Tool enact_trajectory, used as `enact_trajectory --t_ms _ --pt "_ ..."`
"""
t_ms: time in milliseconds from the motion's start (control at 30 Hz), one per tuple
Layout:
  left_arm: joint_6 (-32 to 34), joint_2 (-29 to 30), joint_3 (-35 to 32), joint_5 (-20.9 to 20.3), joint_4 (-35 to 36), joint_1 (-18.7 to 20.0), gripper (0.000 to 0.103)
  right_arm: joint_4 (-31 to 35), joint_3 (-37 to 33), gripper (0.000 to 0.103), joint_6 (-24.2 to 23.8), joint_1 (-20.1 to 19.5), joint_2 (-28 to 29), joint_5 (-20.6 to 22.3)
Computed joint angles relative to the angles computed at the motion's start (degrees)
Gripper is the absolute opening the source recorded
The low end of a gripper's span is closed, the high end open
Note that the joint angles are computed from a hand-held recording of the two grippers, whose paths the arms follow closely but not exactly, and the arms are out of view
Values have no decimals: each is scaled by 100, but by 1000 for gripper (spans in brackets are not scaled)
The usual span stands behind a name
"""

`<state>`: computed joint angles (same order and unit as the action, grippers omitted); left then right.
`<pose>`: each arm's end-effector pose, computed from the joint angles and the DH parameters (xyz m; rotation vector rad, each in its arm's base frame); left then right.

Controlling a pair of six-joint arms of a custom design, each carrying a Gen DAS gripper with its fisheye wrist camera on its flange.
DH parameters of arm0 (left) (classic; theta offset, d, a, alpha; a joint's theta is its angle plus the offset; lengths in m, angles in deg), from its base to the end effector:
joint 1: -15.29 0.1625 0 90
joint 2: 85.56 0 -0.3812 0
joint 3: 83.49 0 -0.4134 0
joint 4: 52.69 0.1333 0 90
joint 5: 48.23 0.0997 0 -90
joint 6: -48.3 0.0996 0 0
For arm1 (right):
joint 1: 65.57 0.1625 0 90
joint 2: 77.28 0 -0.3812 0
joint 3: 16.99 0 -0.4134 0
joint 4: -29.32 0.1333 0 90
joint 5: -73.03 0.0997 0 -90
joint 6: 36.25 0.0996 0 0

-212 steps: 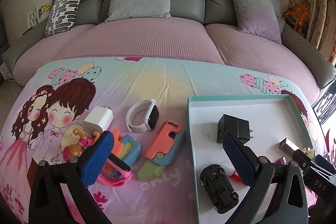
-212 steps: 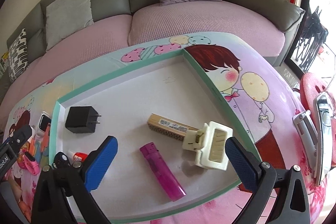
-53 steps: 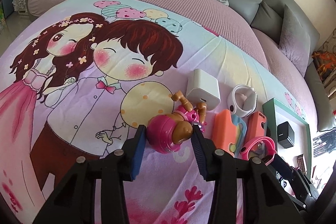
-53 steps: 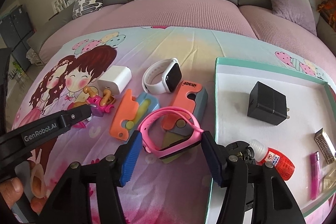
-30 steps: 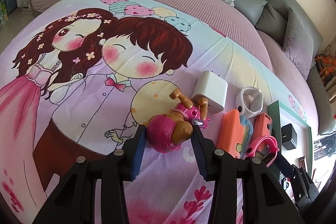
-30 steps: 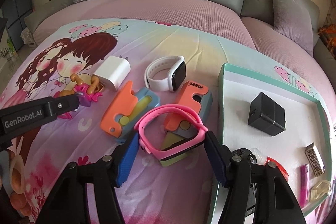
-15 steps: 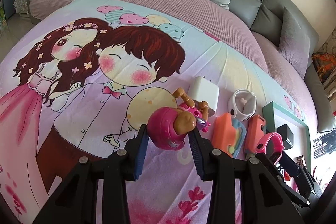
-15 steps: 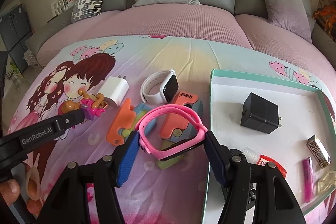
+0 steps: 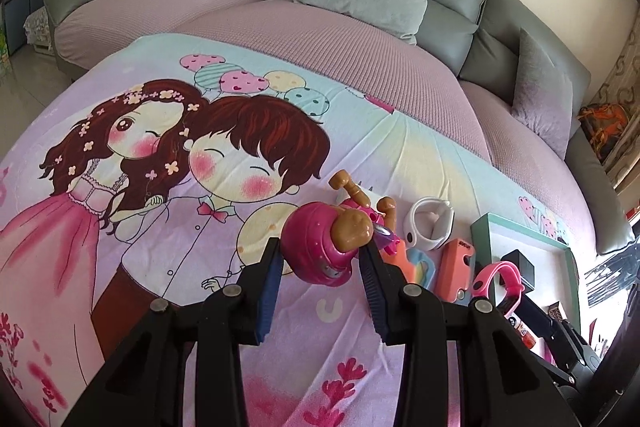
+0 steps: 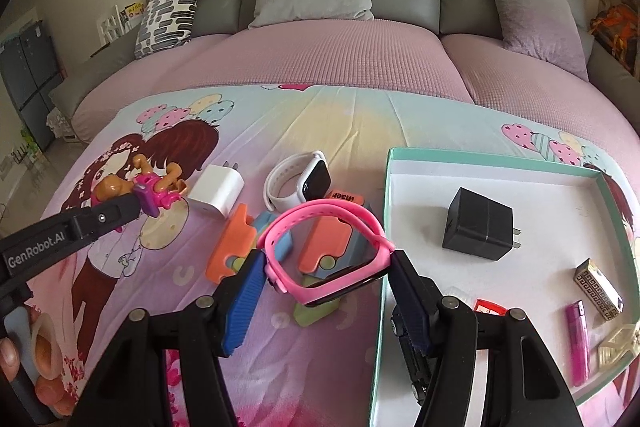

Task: Organize rigid objects
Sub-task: 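Carry the pink doll toy and pink watch band toward the tray with both tools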

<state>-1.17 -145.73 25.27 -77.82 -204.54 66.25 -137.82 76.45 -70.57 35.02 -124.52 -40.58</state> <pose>-0.1891 -0.5823 0.1581 -0.3628 2.2685 -1.1220 0.2163 -0.6487 0.1170 0.8452 -2.4348 0.5863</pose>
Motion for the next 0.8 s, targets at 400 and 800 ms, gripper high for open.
enact_trajectory --t_ms 400,800 --pt "865 325 -241 -141 -849 -210 40 -229 67 66 130 -112 -283 115" --pt "1561 1125 -1123 -462 -749 -362 40 -289 -215 66 568 -530 -513 -281"
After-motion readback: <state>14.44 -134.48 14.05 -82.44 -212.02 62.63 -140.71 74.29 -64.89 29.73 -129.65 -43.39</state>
